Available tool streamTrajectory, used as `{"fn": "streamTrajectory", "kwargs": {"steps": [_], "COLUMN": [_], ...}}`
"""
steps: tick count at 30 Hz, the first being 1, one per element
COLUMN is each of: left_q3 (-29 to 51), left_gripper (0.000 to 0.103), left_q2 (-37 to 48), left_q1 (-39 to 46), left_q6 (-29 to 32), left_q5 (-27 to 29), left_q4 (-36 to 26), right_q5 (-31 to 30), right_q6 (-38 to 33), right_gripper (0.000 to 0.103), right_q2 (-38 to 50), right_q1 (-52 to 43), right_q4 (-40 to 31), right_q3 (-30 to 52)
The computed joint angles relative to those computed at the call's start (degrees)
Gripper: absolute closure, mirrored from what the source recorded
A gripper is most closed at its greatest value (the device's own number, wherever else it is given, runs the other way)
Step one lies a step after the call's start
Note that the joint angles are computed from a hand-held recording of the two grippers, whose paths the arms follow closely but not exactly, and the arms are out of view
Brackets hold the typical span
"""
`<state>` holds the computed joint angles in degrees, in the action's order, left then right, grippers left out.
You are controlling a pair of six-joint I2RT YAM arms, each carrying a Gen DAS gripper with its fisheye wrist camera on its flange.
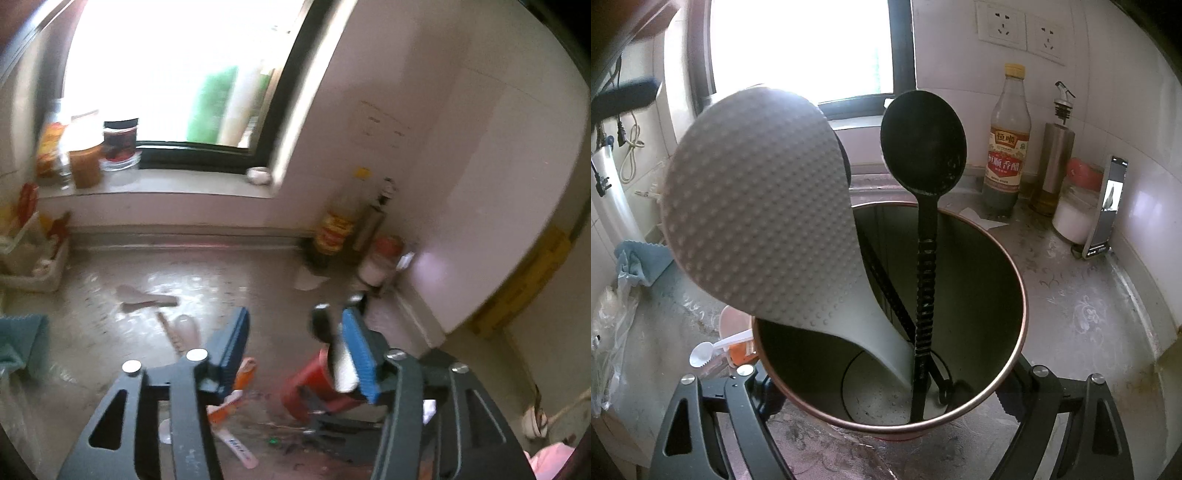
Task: Organize utensils
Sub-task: 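Lower the rice paddle into the red cup and open the left tool, then move the open left tool back over the white utensil pile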
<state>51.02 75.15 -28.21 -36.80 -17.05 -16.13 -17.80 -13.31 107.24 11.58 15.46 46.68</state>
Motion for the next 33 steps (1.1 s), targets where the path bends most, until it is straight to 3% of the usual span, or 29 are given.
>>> {"fn": "streamTrajectory", "kwargs": {"steps": [8,21,26,33], "left_q3": [-5.63,-18.33,-22.6,-26.25], "left_gripper": [0.024,0.02,0.014,0.011], "left_q2": [-3.1,-12.37,-15.77,-15.34], "left_q1": [4.06,12.19,15.16,18.09], "left_q6": [-5.54,-13.89,-16.35,-16.86], "left_q5": [-3.16,-2.92,-2.2,0.0], "left_q4": [-3.67,-6.45,-6.87,-4.15], "right_q5": [0.0,0.74,1.69,2.64], "right_q6": [0.02,1.09,2.27,3.39], "right_gripper": [0.012,0.012,0.012,0.012], "right_q2": [0.01,-0.76,-1.31,-2.72], "right_q1": [0.02,-0.41,-0.44,-1.1], "right_q4": [-0.12,-0.51,-0.78,-1.06], "right_q3": [0.1,-0.33,-0.54,-1.67]}}
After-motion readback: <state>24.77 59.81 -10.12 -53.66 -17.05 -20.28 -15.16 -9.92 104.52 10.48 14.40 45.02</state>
